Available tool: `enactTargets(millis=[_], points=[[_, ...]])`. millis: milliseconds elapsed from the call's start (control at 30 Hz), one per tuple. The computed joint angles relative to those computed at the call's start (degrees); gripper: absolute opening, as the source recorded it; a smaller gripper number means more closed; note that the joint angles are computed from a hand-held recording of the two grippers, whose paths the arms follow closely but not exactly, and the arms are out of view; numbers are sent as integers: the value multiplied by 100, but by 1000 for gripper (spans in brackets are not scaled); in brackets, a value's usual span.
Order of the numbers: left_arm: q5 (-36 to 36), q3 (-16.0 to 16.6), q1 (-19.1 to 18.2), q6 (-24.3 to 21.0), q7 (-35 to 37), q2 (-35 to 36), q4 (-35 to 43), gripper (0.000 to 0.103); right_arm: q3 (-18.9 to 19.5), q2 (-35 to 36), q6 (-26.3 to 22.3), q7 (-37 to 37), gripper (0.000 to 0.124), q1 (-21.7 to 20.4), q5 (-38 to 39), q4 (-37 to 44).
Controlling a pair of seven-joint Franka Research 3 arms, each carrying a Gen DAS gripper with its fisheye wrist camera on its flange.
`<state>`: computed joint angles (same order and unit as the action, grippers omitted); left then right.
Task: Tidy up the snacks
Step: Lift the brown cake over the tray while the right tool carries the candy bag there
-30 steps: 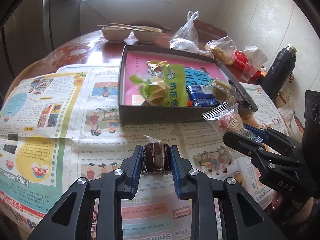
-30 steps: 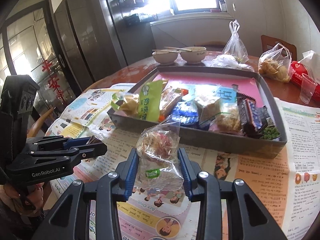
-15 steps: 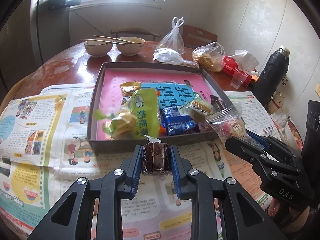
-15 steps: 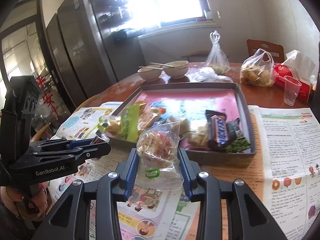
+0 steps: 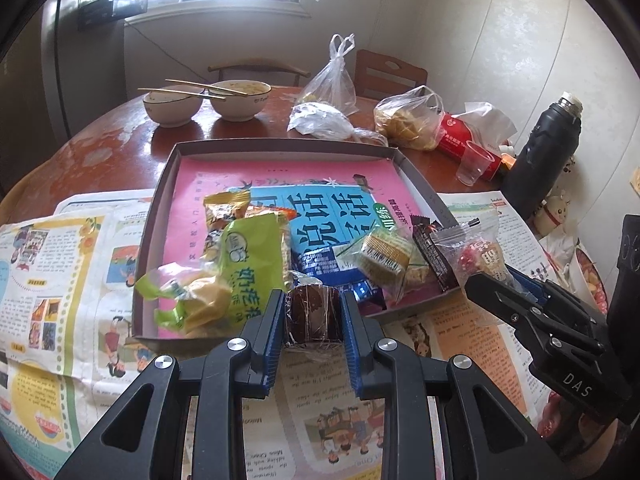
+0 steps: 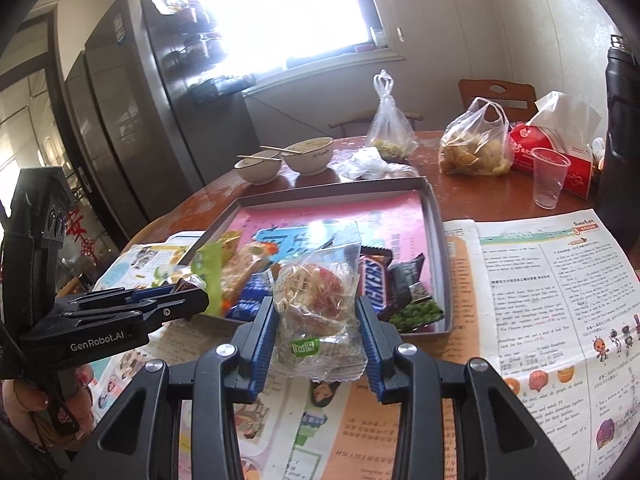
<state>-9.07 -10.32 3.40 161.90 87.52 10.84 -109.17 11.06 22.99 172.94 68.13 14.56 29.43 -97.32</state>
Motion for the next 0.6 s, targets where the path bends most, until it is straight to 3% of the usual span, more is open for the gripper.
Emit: enactTargets(millis=[100, 600], points=[[95, 17, -20, -38, -63, 128, 155, 28, -196, 87, -24, 218, 40, 143, -178, 114], [374, -37, 42, -205, -231, 582, 653, 28, -447, 471, -147, 730, 40, 332, -729, 626]])
